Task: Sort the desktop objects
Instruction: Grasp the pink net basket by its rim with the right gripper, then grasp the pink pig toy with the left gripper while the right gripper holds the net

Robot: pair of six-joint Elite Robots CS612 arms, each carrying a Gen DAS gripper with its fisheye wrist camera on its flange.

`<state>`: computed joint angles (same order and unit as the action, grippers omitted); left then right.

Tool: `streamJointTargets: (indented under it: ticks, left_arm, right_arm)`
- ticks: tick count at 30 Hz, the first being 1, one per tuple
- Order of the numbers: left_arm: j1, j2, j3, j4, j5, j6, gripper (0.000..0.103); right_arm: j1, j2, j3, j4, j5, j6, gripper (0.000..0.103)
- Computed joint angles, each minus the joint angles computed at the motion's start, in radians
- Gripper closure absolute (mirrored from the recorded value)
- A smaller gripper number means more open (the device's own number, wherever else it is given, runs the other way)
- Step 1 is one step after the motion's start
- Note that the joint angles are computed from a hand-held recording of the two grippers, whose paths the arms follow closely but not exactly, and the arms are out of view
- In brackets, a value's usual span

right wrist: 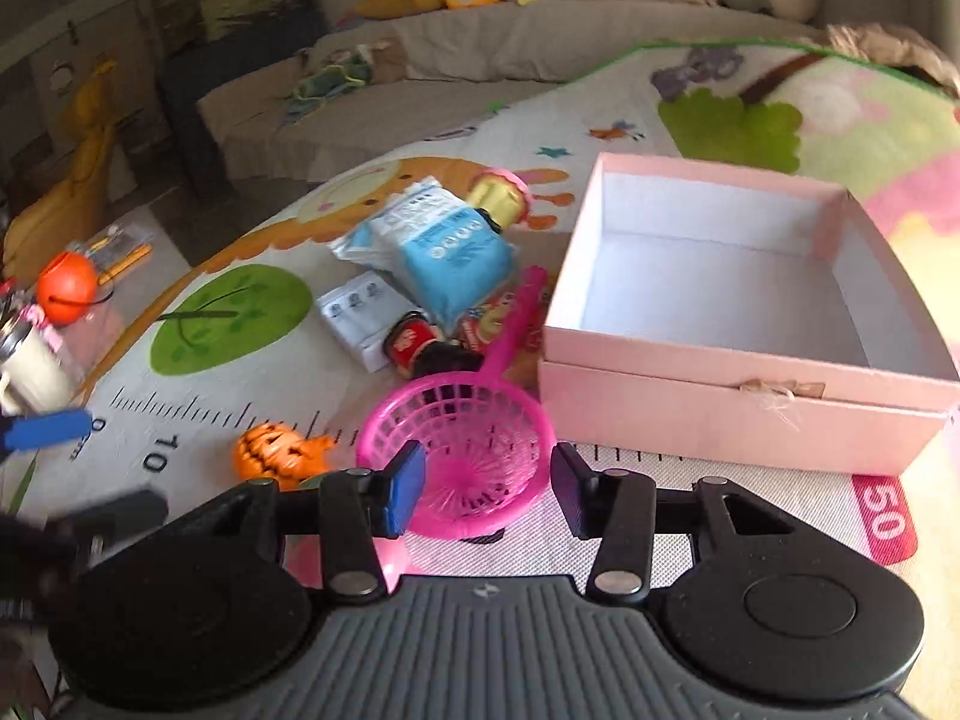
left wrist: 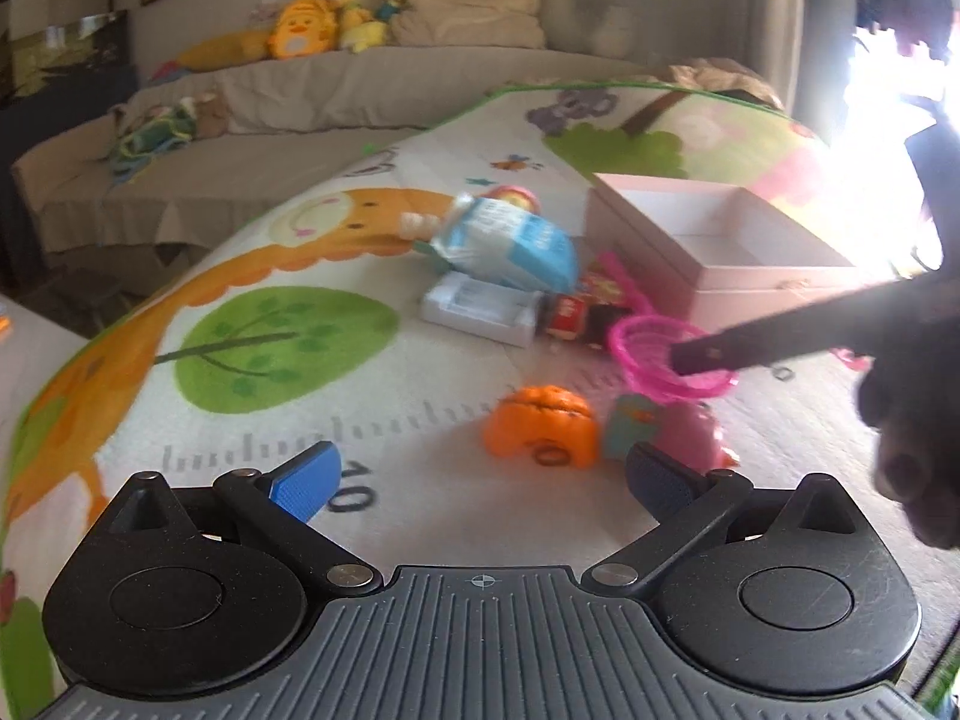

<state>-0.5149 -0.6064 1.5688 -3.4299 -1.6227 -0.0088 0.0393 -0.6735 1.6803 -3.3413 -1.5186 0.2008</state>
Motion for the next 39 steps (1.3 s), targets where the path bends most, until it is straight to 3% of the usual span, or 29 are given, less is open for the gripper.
streamJointTargets:
  ticks: [3,5,6,8,12,16,18,20,22,27,29,30,34,39]
  left_arm:
    - [-0.012,0.001,0.005,0.006,-0.053,0.041,0.000]
    - [-0.019,0.000,0.008,0.016,-0.073,0.076,0.000]
    - [-0.022,0.000,0.010,0.024,-0.082,0.095,0.000]
    - [-0.028,-0.002,0.011,0.042,-0.089,0.131,0.000]
    - [-0.033,0.003,0.004,0.054,-0.097,0.153,0.000]
    - [-0.043,0.016,-0.025,0.085,-0.078,0.149,0.000]
    - [-0.050,0.024,-0.042,0.104,-0.058,0.153,0.000]
    - [-0.059,0.033,-0.058,0.114,-0.009,0.174,0.000]
    - [-0.062,0.039,-0.065,0.102,0.031,0.187,0.000]
    - [-0.048,0.046,-0.088,0.102,0.119,0.139,0.000]
    - [-0.043,0.047,-0.096,0.109,0.161,0.111,0.000]
    - [-0.040,0.048,-0.099,0.111,0.170,0.097,0.000]
    - [-0.026,0.044,-0.097,0.115,0.147,0.048,0.000]
    - [-0.013,0.035,-0.074,0.084,0.069,0.022,0.000]
  right_arm:
    - [-0.001,0.014,-0.019,0.035,0.007,0.019,0.061]
    - [-0.006,0.004,-0.006,0.041,0.063,-0.008,0.080]
    - [-0.012,-0.004,0.007,0.030,0.108,-0.023,0.083]
    - [-0.009,-0.019,0.035,-0.001,0.099,-0.077,0.090]
    - [-0.019,-0.057,0.106,-0.020,0.060,-0.117,0.090]
    - [-0.052,-0.100,0.168,0.009,0.101,-0.133,0.088]
    - [-0.062,-0.113,0.190,-0.047,0.072,-0.125,0.076]
    - [-0.063,-0.109,0.194,-0.151,-0.016,-0.102,0.036]
    - [-0.066,-0.095,0.176,-0.212,-0.100,-0.060,0.022]
    - [-0.069,-0.048,0.066,-0.106,-0.225,0.026,0.019]
    - [-0.058,-0.024,0.031,-0.111,-0.244,0.032,0.003]
    - [-0.057,-0.016,0.020,-0.122,-0.219,0.016,0.003]
    - [-0.071,-0.001,-0.012,-0.127,-0.005,0.026,0.006]
    - [-0.057,-0.005,0.019,-0.189,-0.021,-0.063,0.006]
